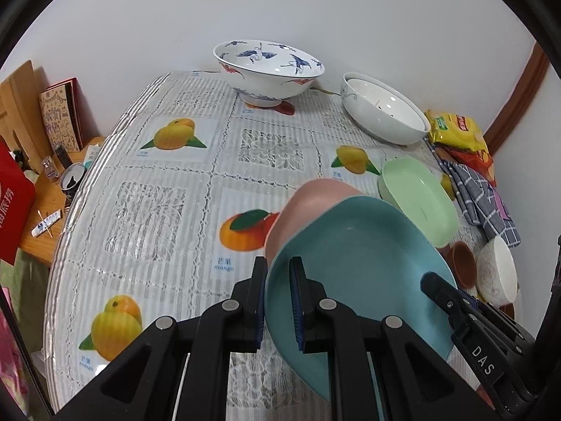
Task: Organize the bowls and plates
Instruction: 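Lift the light-blue plate and lower it onto the pink plate with both grippers, then open both grippers to release the light-blue plate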
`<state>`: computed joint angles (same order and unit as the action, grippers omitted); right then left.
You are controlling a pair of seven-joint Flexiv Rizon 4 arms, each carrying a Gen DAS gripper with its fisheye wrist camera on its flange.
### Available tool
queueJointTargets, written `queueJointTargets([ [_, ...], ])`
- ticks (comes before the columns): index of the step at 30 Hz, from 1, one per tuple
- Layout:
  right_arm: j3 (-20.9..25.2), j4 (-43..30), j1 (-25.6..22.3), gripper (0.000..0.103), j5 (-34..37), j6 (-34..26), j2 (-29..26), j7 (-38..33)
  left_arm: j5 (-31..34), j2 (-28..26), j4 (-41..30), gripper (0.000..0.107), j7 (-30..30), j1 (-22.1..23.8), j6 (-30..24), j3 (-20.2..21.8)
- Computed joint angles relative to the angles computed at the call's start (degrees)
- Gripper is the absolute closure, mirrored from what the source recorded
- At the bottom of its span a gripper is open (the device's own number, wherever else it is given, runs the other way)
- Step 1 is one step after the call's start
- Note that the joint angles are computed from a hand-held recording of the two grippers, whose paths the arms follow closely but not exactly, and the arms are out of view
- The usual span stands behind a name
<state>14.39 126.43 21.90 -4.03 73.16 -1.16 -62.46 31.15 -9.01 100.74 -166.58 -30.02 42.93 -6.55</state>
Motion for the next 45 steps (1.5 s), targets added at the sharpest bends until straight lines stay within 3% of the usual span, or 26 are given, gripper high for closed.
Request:
queueJointTargets([
  [21,-0.3,-6.69,-1.21,0.092,-0.2,2.33,-8.78,-6.69,-0.28,-3.84,-2.94,0.094,0.83,0.19,0.25,2.27],
  [39,-3.12,-4.96,-0.69,0.09,-10.49,6.63,-10.64,-4.29,-1.39,-4.13,-2.36,0.093,2.51,-0.14,0.63,2.54],
  [42,-1.87,-5.23,-1.64,0.081,-9.19,6.7,-10.55,-6.44,-1.86,-3.73,-2.03,0.085,2.98,-0.01,0.89,2.38],
  [45,-3.63,-3.92,-0.7,0.065,-11.83,8.43,-9.49,-4.48,-0.36,-3.3,-3.09,0.076,3.17,-0.59,-1.02,2.18],
])
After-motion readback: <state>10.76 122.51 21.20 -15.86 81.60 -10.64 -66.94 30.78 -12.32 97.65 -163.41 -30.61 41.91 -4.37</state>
